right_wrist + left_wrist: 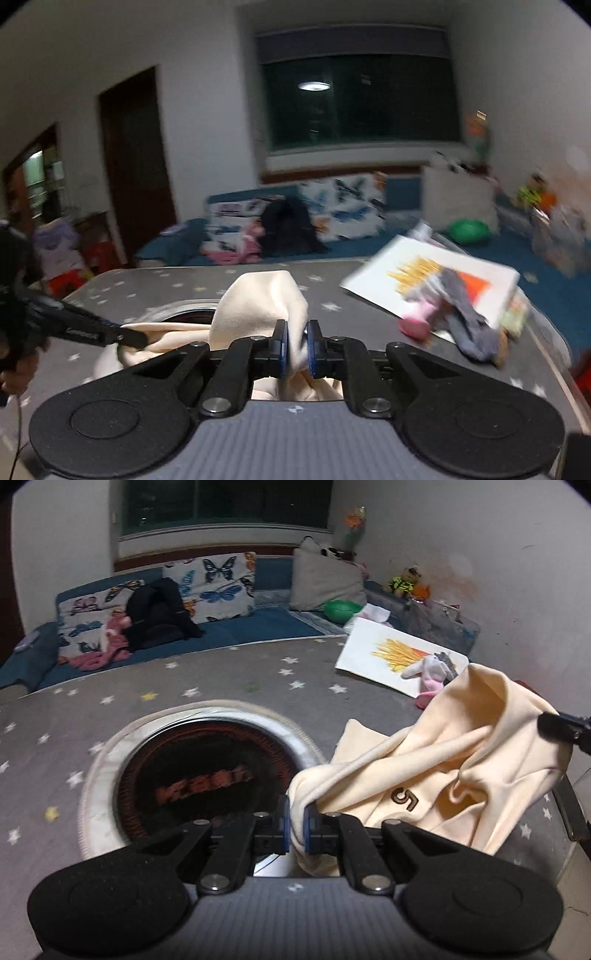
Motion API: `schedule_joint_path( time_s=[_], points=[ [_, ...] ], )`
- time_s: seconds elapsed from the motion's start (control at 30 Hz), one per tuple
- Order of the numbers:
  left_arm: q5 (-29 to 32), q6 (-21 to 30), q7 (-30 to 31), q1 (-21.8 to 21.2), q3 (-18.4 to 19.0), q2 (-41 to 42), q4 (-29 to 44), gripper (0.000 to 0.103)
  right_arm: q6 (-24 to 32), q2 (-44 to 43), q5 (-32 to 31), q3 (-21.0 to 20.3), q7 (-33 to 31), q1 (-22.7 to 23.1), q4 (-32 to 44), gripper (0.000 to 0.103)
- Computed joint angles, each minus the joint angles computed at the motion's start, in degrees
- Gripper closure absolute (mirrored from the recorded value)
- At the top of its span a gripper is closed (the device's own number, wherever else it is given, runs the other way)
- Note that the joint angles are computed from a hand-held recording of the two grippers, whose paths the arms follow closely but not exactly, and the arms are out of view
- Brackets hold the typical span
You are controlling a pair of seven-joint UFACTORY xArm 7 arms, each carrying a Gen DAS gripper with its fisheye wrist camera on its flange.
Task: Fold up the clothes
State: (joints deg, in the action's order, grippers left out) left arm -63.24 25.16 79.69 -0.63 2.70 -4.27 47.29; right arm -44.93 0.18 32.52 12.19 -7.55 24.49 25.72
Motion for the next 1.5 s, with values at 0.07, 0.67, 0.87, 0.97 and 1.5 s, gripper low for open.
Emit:
schedule_joint_path(
  time_s=[0.07,0.67,0.87,0.97,1.5],
  points=[
    [3.5,1.1,-1.8,1.0,0.7,-1.3,-1.7,0.097,2.5,-1.1,2.5,1.0,-3.6,1.0,0.0,0.092],
    [6.0,-2.0,4.1,-2.3,1.3,-1.7,-4.3,0.04,18.9,6.2,6.5,0.1,-8.0,3.1,9.3,0.048],
    [9.6,-5.8,0.7,-2.8,-2.5,4.8,-1.2,0.043,24.2,14.7,-7.6,2.5,9.2,-6.1,15.0,0.046],
    [11.1,-5.6,-0.6,-1.8,-3.6,6.5,-0.1,0.068,24.7,16.2,-17.7,7.6,17.8,-13.7,14.1,0.07],
    [9.6,-1.9,-9.2,6.6,-3.3,12.9,13.2,0.099,23.4,10.7,13.6,-15.8,-13.4,15.1,22.6,0.095]
  ],
)
